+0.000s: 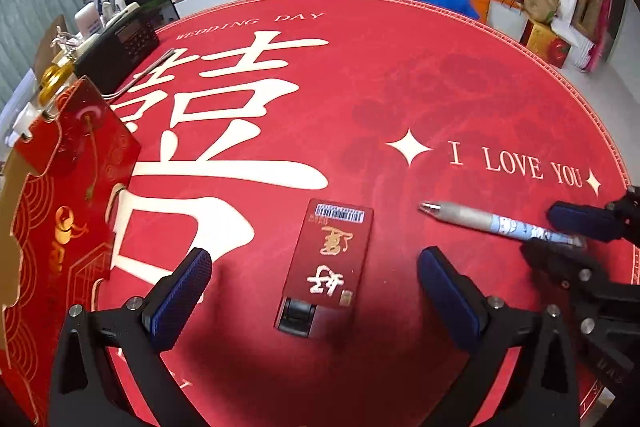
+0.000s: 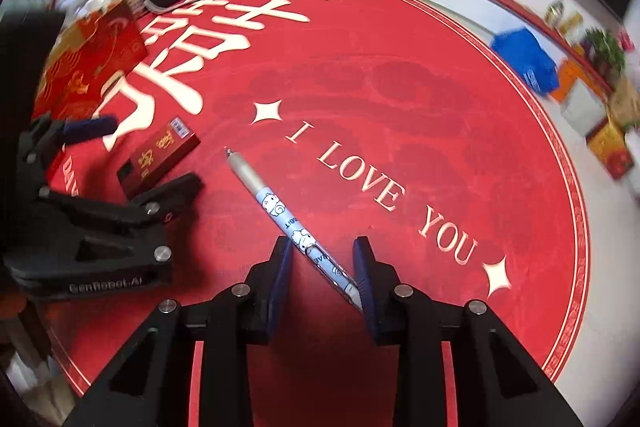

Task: Organize rigid objects
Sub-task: 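Grasp the red packet with the left tool while the right tool grasps the blue-and-white pen, then carry the red packet and blue-and-white pen together over the cardboard box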

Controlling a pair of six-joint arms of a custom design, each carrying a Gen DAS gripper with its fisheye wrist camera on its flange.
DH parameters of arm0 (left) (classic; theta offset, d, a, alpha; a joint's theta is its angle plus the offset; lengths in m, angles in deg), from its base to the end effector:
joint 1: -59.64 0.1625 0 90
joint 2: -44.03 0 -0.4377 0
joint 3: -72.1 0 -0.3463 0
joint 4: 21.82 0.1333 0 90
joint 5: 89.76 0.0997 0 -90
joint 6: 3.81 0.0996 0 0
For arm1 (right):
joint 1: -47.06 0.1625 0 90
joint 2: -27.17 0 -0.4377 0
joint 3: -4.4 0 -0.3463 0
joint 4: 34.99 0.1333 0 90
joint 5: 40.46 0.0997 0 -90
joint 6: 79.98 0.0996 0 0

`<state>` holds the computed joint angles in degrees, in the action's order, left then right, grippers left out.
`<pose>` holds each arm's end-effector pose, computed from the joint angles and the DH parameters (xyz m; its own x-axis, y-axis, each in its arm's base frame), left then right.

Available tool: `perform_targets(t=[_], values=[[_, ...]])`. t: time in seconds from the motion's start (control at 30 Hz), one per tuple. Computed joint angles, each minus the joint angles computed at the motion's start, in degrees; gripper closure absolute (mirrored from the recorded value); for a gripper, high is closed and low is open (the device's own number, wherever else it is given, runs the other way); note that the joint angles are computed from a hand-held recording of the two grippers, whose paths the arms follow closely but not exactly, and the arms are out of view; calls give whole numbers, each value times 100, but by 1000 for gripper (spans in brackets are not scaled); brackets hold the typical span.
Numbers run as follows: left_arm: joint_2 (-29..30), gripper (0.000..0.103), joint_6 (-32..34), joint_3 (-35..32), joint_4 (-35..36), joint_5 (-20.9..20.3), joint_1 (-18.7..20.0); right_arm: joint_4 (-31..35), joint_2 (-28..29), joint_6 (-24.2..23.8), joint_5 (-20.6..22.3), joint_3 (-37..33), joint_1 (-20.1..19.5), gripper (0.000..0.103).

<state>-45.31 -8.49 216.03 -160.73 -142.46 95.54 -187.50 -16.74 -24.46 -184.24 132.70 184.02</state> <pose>-0.1271 -0.3311 0.2292 -0.4822 0.6297 -0.6091 0.7693 0.6370 0.0494 0.3429 -0.2478 0.0296 -0.6630 0.1614 0.7310 -0.2327 0.8837 -0.4062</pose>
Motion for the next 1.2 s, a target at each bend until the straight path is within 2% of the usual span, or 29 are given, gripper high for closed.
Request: perform_targets(t=[0.17, 0.27, 0.37, 0.43, 0.47, 0.5, 0.57, 0.63, 0.7, 0.8, 0.87, 0.93, 0.97, 1.0, 1.03, 1.13, 1.17, 1.2], values=[[11, 0, 321, -183, -143, -560, 471, -598, 119, -1371, 29, -27, -148, 69], [2, 0, 377, -149, -229, -558, 442, -1100, 51, -1923, 280, 118, -298, 69], [27, 0, 290, -137, -238, -542, 384, -1403, 31, -2184, 388, 229, -335, 69], [41, 1, 68, -156, -93, -496, 308, -1076, 22, -1879, 335, 137, -300, 69], [48, 2, -70, -165, -20, -474, 277, -829, -6, -1642, 343, 72, -281, 77], [9, 7, -216, -146, 50, -456, 211, -646, -24, -1407, 371, 25, -257, 83], [-138, 26, -317, -93, 189, -531, 46, -479, -46, -1055, 425, 12, -195, 89], [-305, 66, -369, -19, 355, -652, -172, -508, -55, -963, 542, 55, -120, 89], [-353, 66, -415, 82, 390, -620, -347, -404, -44, -1032, 545, 21, -89, 89], [-344, 65, -438, 124, 254, -619, -331, -448, -57, -1174, 578, 3, -160, 88], [-343, 55, -436, 178, 202, -500, -384, -456, -46, -1265, 571, -26, -198, 88], [-285, 25, -544, 233, 103, -199, -394, -501, 2, -1352, 521, -54, -210, 88], [-258, 22, -591, 213, 74, -187, -319, -499, 12, -1369, 504, -57, -200, 88], [-247, 20, -608, 133, 33, -373, -114, -507, 17, -1384, 495, -54, -196, 88], [-253, 19, -579, 144, -29, -401, -85, -567, 16, -1363, 499, -29, -196, 88], [-250, 19, -625, 216, -29, -385, -212, -444, 32, -1217, 458, -74, -177, 89], [-243, 20, -687, 196, 51, -386, -236, -363, 40, -1130, 430, -96, -157, 92], [-253, 26, -667, 158, 137, -450, -254, -322, 49, -1031, 403, -101, -132, 92]])
